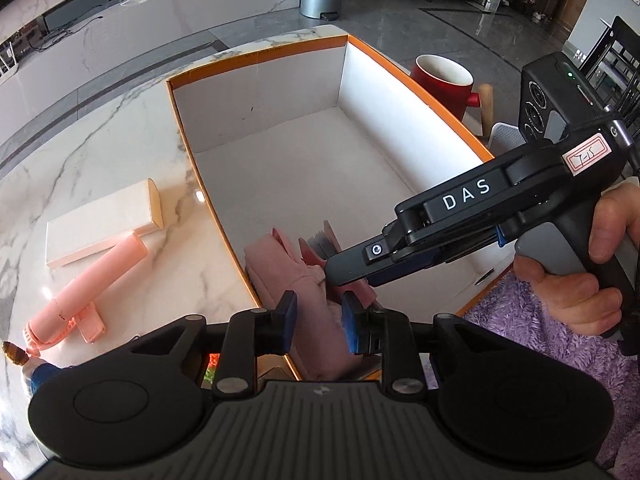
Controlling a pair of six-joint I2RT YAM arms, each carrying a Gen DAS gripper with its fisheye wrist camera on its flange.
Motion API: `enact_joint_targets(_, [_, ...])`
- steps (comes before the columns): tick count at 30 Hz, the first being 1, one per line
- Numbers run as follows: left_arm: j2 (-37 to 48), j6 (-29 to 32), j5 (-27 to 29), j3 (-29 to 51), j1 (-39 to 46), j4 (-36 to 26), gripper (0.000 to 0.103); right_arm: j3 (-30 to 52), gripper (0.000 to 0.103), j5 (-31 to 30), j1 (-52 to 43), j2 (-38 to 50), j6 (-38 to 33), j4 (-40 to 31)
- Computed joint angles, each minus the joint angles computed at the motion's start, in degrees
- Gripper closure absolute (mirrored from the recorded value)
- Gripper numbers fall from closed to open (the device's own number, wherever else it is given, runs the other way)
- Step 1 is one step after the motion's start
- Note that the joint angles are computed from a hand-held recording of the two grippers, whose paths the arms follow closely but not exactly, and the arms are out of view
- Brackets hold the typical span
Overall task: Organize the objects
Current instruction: 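Carry the backpack and wallet with both tools into the orange box, then open both tools to release the backpack and wallet inside the box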
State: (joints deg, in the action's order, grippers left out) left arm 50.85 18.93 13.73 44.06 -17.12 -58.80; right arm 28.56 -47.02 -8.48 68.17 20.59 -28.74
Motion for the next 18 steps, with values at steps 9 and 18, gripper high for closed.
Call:
enact_joint_targets(9, [-5.99,3.71,7.06,0.5,9.31,-4.61,0.074,-0.6,0.055,8.39,4.69,-10.82,-0.84,-3.31])
enact_joint_targets(18, [-10.7,17.1,17.22,3.86,31.43,-15.27,0.074,-1.5,0.061,22.46,16.4,-21.48,2.51,-4.84])
